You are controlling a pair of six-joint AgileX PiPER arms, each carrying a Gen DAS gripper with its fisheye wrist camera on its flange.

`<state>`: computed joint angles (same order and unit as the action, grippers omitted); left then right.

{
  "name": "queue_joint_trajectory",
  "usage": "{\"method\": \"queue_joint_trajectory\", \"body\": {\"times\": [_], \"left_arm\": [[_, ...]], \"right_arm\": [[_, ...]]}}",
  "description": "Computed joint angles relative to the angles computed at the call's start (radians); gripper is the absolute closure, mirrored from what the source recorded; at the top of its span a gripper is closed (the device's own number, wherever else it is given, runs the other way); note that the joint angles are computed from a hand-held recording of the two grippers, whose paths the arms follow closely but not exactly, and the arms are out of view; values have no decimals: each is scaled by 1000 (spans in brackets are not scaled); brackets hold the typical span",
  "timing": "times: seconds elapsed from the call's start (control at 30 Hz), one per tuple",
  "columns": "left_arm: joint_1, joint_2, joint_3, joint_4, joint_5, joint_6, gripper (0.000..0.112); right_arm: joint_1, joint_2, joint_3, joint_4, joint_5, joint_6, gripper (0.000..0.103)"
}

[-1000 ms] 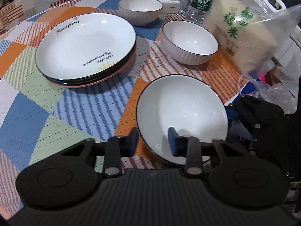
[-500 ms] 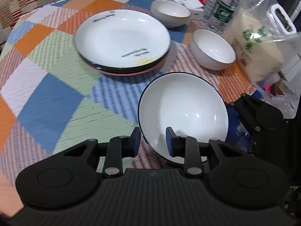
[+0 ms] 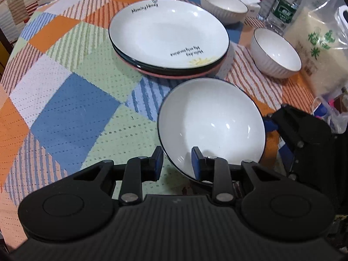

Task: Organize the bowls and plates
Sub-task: 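Carry the white bowl beside the plate stack, set it down, open both grippers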

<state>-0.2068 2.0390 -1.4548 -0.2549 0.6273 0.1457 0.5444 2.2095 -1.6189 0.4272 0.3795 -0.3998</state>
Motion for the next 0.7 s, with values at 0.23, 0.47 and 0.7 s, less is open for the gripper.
{"method": "queue_joint_trajectory", "body": {"times": [0.23,0.47,0.7], "left_arm": [[-4,-3,-42,41,85,-48,79],[-11,-51,-62,75,151,-73,67],[-22,-90,-118,127,240,-103,60]], "right_arm": [[19,-12,-35,-191,83,158,3],[-3,-149,115,-224,39,196,2],[-29,-270,206,-367,32,356,2]]}}
